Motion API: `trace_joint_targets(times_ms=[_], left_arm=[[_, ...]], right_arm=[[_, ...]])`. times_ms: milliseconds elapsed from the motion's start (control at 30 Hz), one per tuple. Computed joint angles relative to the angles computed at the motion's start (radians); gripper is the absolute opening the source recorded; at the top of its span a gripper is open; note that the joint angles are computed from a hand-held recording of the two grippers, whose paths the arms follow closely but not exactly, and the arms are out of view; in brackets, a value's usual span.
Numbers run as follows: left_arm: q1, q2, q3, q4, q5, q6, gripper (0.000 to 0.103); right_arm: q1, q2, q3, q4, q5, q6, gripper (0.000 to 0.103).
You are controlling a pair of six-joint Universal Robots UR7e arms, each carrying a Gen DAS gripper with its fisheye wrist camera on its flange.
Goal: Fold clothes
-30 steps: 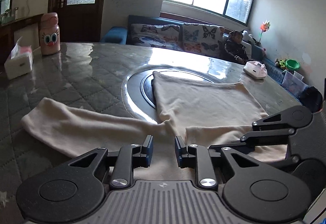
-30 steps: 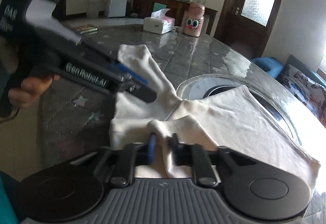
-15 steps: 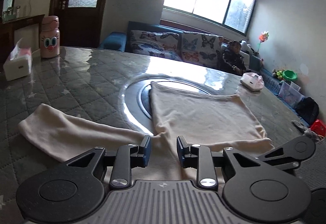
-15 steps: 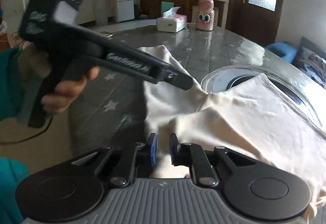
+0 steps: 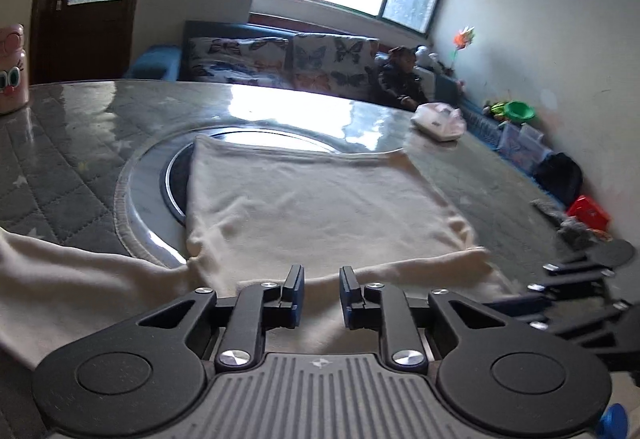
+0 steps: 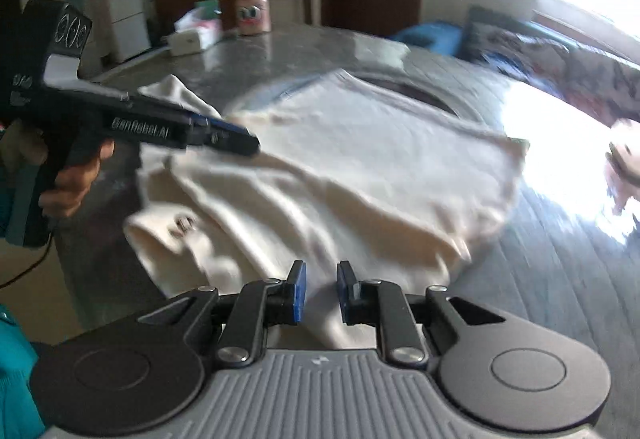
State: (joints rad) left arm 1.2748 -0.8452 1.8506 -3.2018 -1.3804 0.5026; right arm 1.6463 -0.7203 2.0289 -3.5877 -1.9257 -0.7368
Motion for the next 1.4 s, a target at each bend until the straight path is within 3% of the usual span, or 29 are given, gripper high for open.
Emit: trace_joint_targets(times_ms=[67, 200, 300, 400, 500, 800, 933, 1200, 1300, 1400], left_arm=[[0.000, 0.016, -0.011, -0.007, 0.042, 0.008, 0.016], [0.009, 0.003, -0.001, -0.010, 0.032, 0.012, 0.015], [0.012, -0.028, 0.029, -0.042, 0.022, 0.005, 0.016], [0.013, -0.052, 0.049, -0.090, 0.070, -0.015, 0.023], [0.022, -0.067, 0.053, -0.155, 0.148, -0.038, 0.032], [0.057, -0.013, -0.059, -0.382, 0.445, -0.058, 0.032], [0.070, 0.030, -0.138, -0.394, 0.537, -0.087, 0.032], [0.096, 0.049, -0.194, -0.332, 0.539, -0.185, 0.029], [0.097, 0.061, -0.201, -0.354, 0.546, -0.162, 0.012], [0.096, 0.043, -0.184, -0.351, 0.509, -0.187, 0.006]], right_arm=[[-0.017, -0.008, 0.032, -0.044, 0.013, -0.020, 0.016], [-0.014, -0.016, 0.043, -0.042, 0.002, -0.050, 0.016], [-0.009, -0.023, 0.029, -0.020, 0.006, -0.044, 0.019], [-0.002, -0.010, 0.004, -0.032, 0.015, -0.036, 0.024], [0.003, 0.001, -0.017, -0.032, 0.030, -0.035, 0.030], [0.020, 0.028, -0.045, -0.015, 0.045, -0.043, 0.036], [0.025, 0.032, -0.042, -0.021, 0.040, -0.043, 0.039], [0.023, 0.026, -0.027, -0.039, 0.036, -0.029, 0.040], [0.021, 0.024, -0.019, -0.056, 0.035, -0.025, 0.040], [0.020, 0.019, -0.008, -0.075, 0.042, -0.021, 0.040]])
